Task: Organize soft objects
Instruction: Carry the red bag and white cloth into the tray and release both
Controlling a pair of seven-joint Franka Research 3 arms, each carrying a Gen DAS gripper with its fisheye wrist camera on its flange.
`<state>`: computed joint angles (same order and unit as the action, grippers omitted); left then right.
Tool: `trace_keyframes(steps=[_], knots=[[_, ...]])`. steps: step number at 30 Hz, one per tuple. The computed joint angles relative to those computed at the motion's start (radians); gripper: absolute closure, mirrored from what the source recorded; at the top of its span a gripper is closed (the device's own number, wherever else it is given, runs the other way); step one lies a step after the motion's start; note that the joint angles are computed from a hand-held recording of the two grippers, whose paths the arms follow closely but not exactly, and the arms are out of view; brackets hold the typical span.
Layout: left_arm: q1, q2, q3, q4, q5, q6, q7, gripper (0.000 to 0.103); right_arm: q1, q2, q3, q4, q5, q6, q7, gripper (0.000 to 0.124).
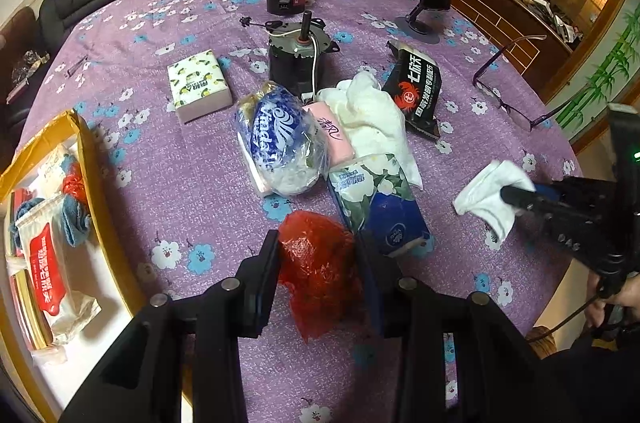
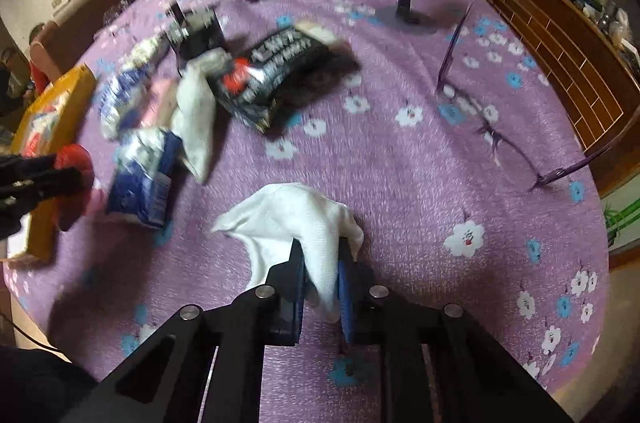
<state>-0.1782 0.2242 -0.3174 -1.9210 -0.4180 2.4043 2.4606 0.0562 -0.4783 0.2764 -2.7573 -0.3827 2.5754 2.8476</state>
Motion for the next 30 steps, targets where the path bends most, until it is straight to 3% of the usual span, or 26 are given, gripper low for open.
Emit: trace_keyframes(steps=[6,17,30], knots=[[-0.005,-0.028,-0.002,-0.037,-0.004,0.071,0.026,0.067,-0.011,-0.018,0.036,0.028,-0.059,0.025,0.019,0.108],[0.007,-0.046,0.013,-0.068,0.012,0.188,0.009,0.067,0.003,0.084,0.038,0.143,-0.125,0.073,-0.015,0.108],[0.053,-0.061,0.03,-0.077,-0.027,0.272,0.007,0.067,0.083,0.237,-0.025,0.311,-0.174,0.09,-0.11,0.108]])
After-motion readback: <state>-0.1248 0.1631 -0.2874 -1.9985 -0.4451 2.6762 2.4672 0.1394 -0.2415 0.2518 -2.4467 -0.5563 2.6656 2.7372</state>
